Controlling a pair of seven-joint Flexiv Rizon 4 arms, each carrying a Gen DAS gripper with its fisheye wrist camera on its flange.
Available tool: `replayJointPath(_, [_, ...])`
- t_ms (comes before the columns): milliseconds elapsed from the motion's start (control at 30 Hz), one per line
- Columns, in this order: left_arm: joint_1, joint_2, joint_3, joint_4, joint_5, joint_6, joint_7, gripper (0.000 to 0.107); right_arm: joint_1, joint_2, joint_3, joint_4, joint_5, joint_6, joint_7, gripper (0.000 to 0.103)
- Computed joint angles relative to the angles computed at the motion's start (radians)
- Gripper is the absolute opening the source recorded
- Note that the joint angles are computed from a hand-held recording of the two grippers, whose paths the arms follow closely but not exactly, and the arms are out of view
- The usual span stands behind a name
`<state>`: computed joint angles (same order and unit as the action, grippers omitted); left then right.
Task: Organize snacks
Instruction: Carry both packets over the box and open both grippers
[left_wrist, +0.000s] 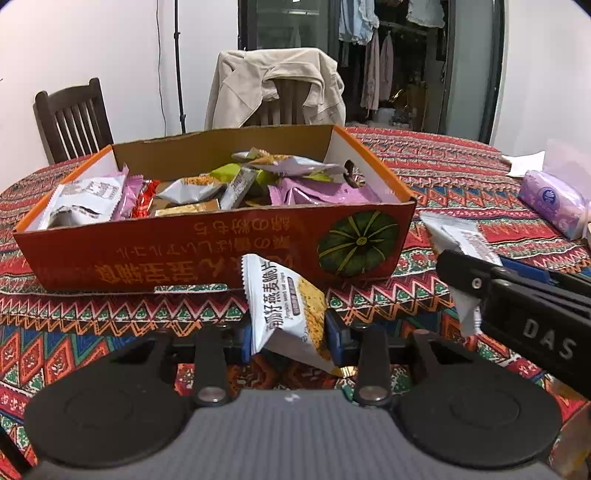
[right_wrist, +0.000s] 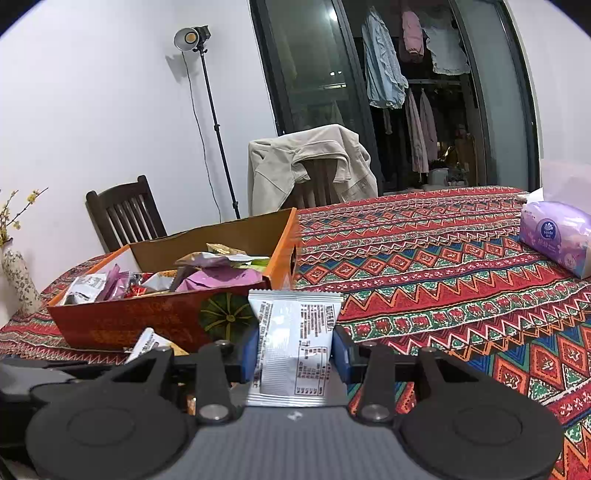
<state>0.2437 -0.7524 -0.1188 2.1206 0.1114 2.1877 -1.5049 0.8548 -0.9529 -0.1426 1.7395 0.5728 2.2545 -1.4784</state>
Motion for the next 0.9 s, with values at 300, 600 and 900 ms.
replayJointPath(300, [0.036, 0.016, 0.012, 0.048, 0.068, 0.112, -0.017, 0.034, -0.007, -0.001, 0.011, 0.003, -0.010, 0.014, -0.006, 0.040])
replayJointPath(600, [0.112, 0.053, 0.049, 0.112, 0.172, 0.263, -0.051, 0.034, 0.003, 0.009, 0.022, 0.025, -0.048, 0.053, -0.064, 0.040])
replayJointPath(900, [0.185, 0.073, 0.067, 0.131, 0.238, 0.320, -0.121, 0.034, 0.033, 0.047, 0.057, 0.057, -0.035, 0.074, -0.131, 0.040])
